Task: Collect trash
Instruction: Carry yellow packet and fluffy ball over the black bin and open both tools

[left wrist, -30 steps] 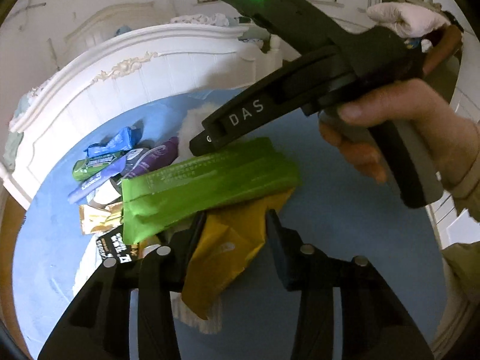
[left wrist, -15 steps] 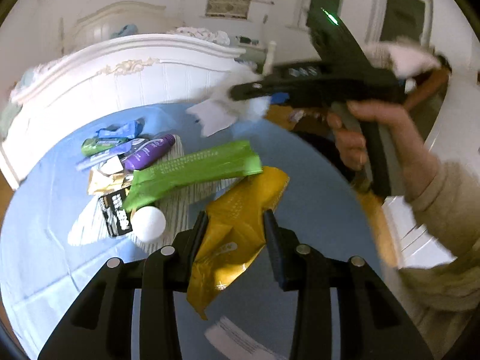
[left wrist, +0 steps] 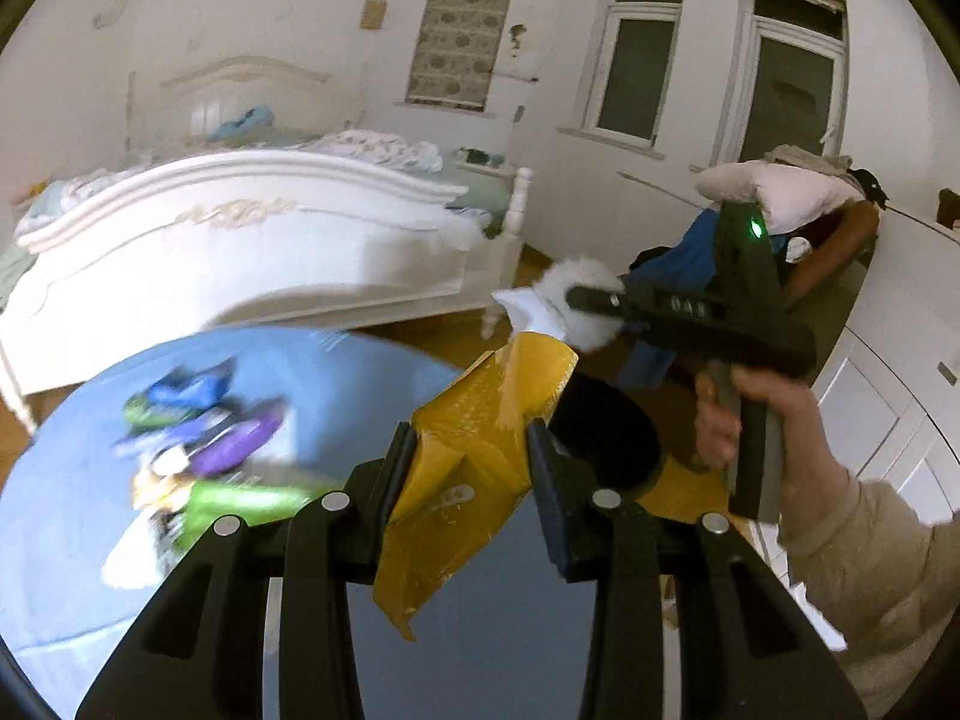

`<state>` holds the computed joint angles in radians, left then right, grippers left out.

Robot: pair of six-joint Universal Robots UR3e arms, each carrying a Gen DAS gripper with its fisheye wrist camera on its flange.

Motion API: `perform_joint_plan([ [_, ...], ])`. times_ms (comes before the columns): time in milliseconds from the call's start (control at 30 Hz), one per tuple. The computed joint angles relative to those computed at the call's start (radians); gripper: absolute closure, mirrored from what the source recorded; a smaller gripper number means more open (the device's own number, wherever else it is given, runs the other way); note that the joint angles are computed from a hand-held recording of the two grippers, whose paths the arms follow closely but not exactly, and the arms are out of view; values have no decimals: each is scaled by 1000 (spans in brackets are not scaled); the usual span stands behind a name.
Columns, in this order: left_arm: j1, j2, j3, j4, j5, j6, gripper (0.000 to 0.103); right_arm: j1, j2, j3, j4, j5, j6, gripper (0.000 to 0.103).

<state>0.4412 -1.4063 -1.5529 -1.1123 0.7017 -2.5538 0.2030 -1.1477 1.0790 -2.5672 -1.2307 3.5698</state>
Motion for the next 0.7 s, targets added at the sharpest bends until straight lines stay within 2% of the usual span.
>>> perform_joint_plan([
  [100, -160, -144, 86, 148, 80, -147, 66, -108, -135, 227, -82, 29, 7, 62],
  [300, -393, -428, 305, 245, 191, -318, 66, -317, -325, 558, -151, 89, -22, 62],
  [500, -539, -689, 609, 176, 266, -391, 65, -431, -361, 724, -194, 113, -57, 62],
  [700, -633, -941, 962, 29, 325, -420, 65, -488, -341, 826, -250, 136, -64, 62],
])
